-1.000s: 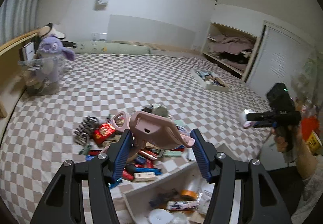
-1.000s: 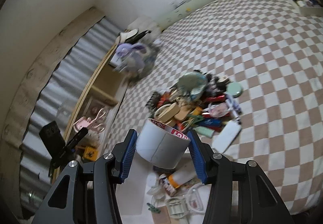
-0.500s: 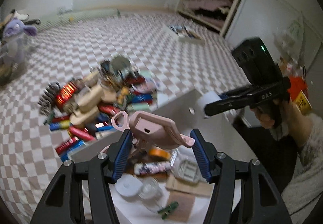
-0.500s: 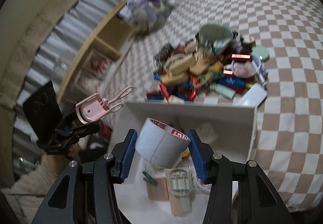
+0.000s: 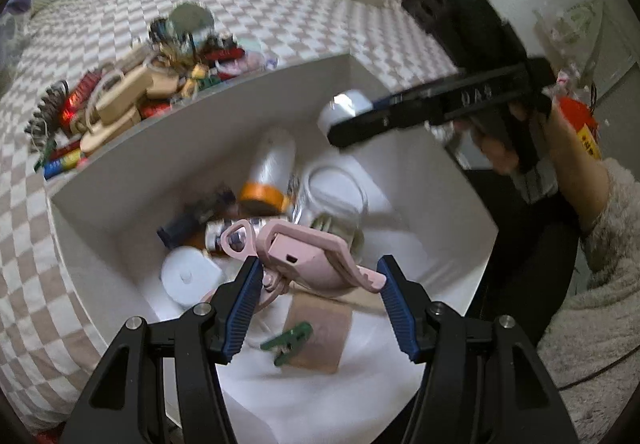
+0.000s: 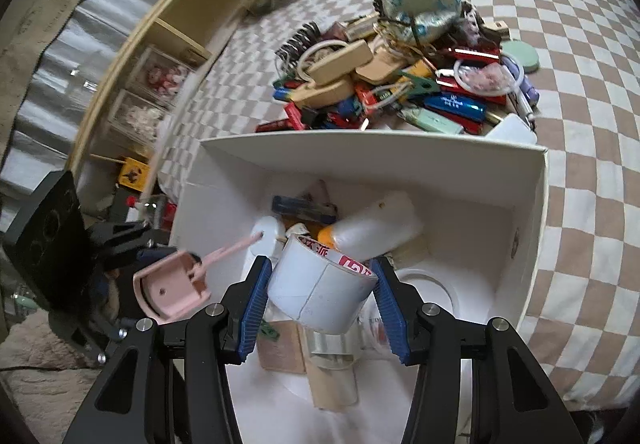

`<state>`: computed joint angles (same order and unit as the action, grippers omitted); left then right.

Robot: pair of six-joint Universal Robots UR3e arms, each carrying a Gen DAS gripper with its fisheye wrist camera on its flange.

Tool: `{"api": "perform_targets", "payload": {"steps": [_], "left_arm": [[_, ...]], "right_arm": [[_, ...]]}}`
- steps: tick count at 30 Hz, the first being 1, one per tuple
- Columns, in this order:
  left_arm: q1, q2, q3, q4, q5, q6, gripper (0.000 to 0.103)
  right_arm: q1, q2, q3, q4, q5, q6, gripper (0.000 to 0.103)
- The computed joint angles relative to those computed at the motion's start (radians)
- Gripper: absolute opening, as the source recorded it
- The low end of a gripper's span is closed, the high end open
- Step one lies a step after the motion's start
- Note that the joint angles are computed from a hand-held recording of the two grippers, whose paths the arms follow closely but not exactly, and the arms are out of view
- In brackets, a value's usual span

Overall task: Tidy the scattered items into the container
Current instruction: 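Carry the pink clip and white tape roll over the white box with both tools, then lower the pink clip into the box and open the left gripper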

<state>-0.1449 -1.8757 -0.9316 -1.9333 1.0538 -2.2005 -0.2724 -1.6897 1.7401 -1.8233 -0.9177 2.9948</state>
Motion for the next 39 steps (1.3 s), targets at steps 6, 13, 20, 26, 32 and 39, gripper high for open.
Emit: {"api": "perform_targets", "payload": {"steps": [6,13,20,26,32,39], "left_arm": [[-0.035,0.034,-0.102,0.046,0.077,0.032,0.059],[-0.056,0.033,-0.144,0.079,0.141,0.037,0.059],[-0.07,0.014,-0.138,0.077,0.192,0.026,0.059],[-0.07,0.006,-0.142,0.063,0.213,0.023,0.059],[-0.051,-0.014,-0.097,0.032,0.175,0.007,0.059],[-0.042,0.009,-0.078,0.048,0.149,0.009,0.056]], "right_arm": [[0.043,0.034,-0.025,-0.015,-0.058,0.008,0.052],[0.058,0.05,-0.039,-0.018,-0.082,0.006,0.052],[0.063,0.049,-0.041,-0.019,-0.09,0.004,0.052],[0.066,0.05,-0.043,-0.021,-0.095,0.006,0.052],[0.071,0.06,-0.055,-0.022,-0.093,0.008,0.052],[0.075,0.065,-0.062,-0.025,-0.089,0.014,0.052]]}}
